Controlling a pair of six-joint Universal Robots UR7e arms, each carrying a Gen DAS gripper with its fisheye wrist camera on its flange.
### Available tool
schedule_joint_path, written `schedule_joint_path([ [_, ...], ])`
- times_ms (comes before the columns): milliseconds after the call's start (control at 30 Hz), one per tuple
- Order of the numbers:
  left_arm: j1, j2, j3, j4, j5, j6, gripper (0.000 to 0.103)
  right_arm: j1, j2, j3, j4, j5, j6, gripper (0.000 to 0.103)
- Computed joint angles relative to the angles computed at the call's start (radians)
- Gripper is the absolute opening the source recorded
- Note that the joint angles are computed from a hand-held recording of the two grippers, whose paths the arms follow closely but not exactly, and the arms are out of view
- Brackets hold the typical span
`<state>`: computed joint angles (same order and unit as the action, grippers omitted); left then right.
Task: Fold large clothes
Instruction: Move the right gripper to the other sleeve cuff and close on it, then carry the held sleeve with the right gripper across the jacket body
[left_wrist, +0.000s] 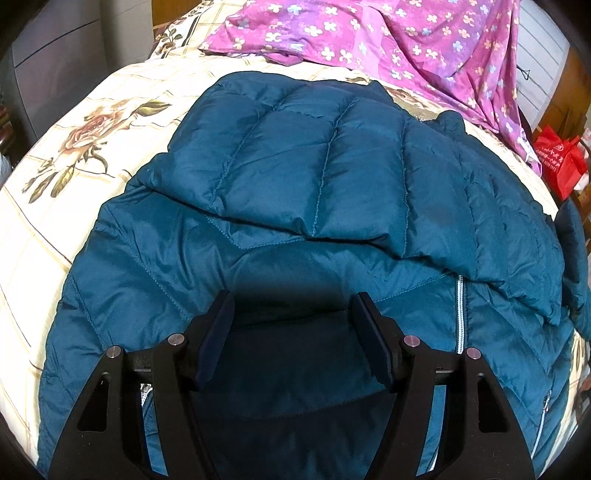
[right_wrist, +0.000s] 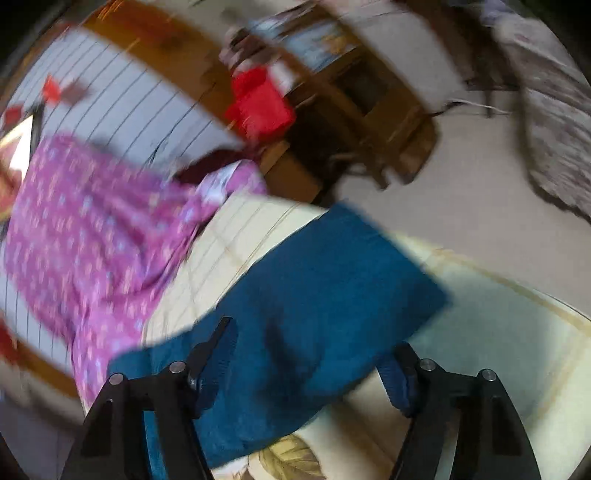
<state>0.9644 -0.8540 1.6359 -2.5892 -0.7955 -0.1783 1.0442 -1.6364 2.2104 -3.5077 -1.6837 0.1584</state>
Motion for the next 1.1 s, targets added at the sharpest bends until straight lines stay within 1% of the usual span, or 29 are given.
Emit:
schedule_joint_path([
  [33, 0.001, 0.000, -0.001, 0.001, -0.001, 0.000, 0.067, -0.005, -0.005, 0.000, 0.017, 0.017, -0.001, 0.055],
  [67, 0.001, 0.000, 0.001, -0.001, 0.000, 0.001, 0.067, 0.001, -0.005, 0.000, 0.019, 0.002, -0.010, 0.041],
  [100, 0.001, 0.000, 0.000, -0.001, 0.001, 0.002, 0.067, 0.015, 0.001, 0.007, -0.012, -0.030, -0.025, 0.024],
  [133, 0.001, 0.000, 0.000, -0.001, 0.002, 0.003, 0.067, 0.025, 0.003, 0.017, -0.043, -0.044, -0.044, 0.016],
  [167, 0.000, 0.000, 0.000, 0.000, 0.002, 0.001, 0.067, 0.047, 0.007, 0.024, -0.072, -0.067, -0.077, 0.014],
  [200, 0.000, 0.000, 0.000, 0.000, 0.002, 0.000, 0.067, 0.072, 0.011, 0.025, -0.084, -0.100, -0.099, 0.012],
  [267, 0.002, 0.000, 0.000, -0.001, 0.002, 0.001, 0.067, 0.144, 0.025, 0.024, -0.113, -0.194, -0.161, 0.012],
  [333, 0.002, 0.000, -0.004, 0.007, 0.003, -0.004, 0.067, 0.204, 0.031, 0.029, -0.145, -0.245, -0.199, 0.011],
  [400, 0.004, -0.002, -0.004, 0.012, 0.002, -0.007, 0.067, 0.287, 0.053, 0.029, -0.189, -0.306, -0.245, 0.011],
  [500, 0.005, -0.007, -0.003, 0.020, 0.001, -0.016, 0.067, 0.391, 0.104, 0.040, -0.265, -0.324, -0.262, 0.011],
  [600, 0.004, -0.010, -0.003, 0.025, 0.012, -0.023, 0.067, 0.482, 0.201, 0.047, -0.375, -0.299, -0.235, 0.011],
  [667, 0.004, -0.016, -0.001, 0.026, 0.016, -0.032, 0.067, 0.540, 0.306, 0.034, -0.467, -0.297, -0.211, 0.011],
  [767, 0.010, -0.024, -0.003, 0.032, 0.011, -0.042, 0.067, 0.593, 0.463, -0.016, -0.546, -0.282, -0.148, 0.011],
  [800, 0.010, -0.025, -0.003, 0.029, 0.015, -0.042, 0.067, 0.602, 0.517, -0.040, -0.555, -0.269, -0.127, 0.012],
  [833, 0.011, -0.024, -0.005, 0.035, 0.024, -0.044, 0.067, 0.609, 0.549, -0.058, -0.544, -0.264, -0.117, 0.011],
  [867, 0.012, -0.023, -0.009, 0.042, 0.027, -0.048, 0.067, 0.616, 0.586, -0.088, -0.504, -0.258, -0.111, 0.011],
  [933, 0.014, -0.018, -0.017, 0.055, 0.025, -0.050, 0.067, 0.632, 0.648, -0.155, -0.424, -0.263, -0.130, 0.012],
  [967, 0.012, -0.015, -0.018, 0.052, 0.029, -0.044, 0.067, 0.639, 0.670, -0.175, -0.404, -0.264, -0.142, 0.012],
  [1000, 0.009, -0.011, -0.018, 0.048, 0.036, -0.035, 0.067, 0.642, 0.689, -0.196, -0.375, -0.252, -0.143, 0.012],
  [1033, 0.007, -0.007, -0.018, 0.046, 0.042, -0.028, 0.067, 0.638, 0.708, -0.221, -0.327, -0.222, -0.139, 0.012],
  [1100, 0.004, 0.001, -0.020, 0.045, 0.055, -0.009, 0.067, 0.636, 0.739, -0.257, -0.265, -0.197, -0.149, 0.012],
])
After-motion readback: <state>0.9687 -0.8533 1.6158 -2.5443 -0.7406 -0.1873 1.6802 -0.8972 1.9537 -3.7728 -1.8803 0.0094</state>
